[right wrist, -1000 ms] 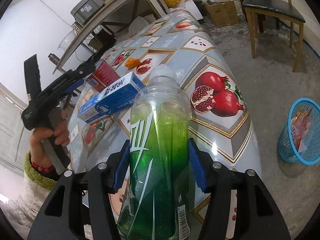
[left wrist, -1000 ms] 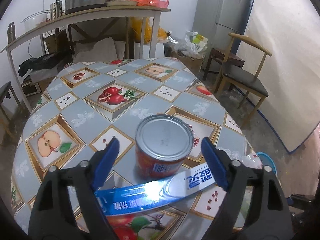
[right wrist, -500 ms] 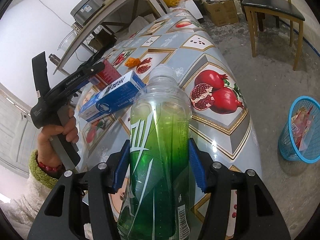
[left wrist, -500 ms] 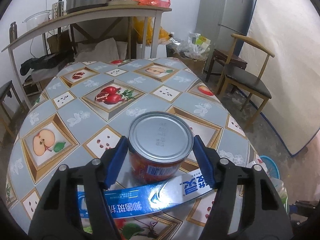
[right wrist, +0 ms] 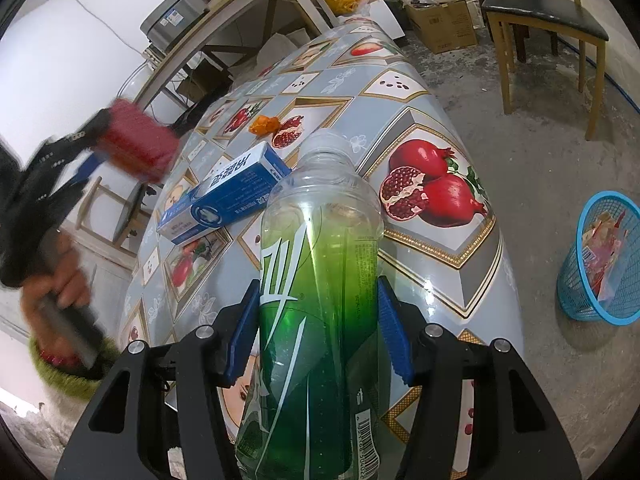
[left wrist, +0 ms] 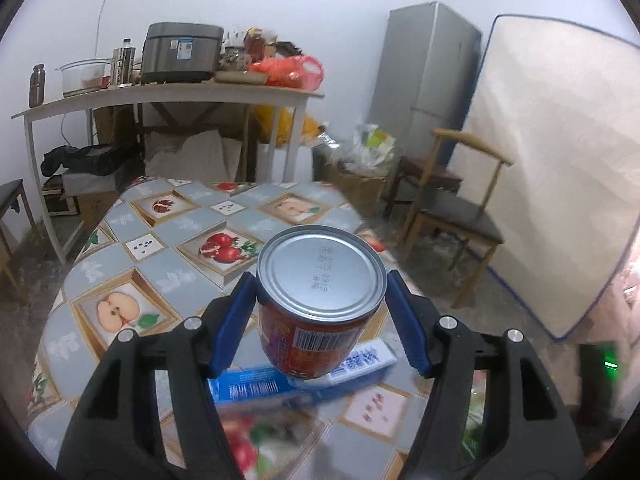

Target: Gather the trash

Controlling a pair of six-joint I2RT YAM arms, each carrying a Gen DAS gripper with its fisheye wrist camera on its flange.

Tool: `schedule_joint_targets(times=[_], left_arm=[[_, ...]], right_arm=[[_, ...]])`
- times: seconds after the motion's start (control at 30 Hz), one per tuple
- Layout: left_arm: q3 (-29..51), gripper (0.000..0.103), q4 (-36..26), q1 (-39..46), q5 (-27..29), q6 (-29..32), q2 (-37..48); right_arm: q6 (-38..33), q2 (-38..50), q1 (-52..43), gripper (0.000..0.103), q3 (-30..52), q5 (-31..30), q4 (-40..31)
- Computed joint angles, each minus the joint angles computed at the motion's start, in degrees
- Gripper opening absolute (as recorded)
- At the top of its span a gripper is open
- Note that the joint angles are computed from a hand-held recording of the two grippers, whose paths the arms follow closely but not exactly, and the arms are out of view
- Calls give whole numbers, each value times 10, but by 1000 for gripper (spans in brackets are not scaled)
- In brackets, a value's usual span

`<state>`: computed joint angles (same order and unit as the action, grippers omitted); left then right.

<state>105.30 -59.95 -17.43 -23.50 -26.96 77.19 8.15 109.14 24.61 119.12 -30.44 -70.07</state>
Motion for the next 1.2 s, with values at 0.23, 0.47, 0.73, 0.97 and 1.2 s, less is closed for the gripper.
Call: schedule_joint_targets(times=[0.23, 0.47, 0.73, 0.97, 1.2], left_arm=[[-25, 63, -113, -122, -43, -117, -60], [-127, 63, -143, -259, -116, -253, -101], [-179, 63, -162, -347, -187, -328, -84], [-155, 63, -198, -376, -218, -340, -52], [-154, 67, -205, -366, -192, -340, -36]], right_arm=[[-3, -7, 8, 55, -1, 16, -6], [-13, -24, 16, 55, -10, 31, -23], [-29, -51, 20, 55, -41, 38, -23], [-35, -51, 26, 55, -36, 47, -32], [-35, -45, 28, 56, -27, 45, -40]])
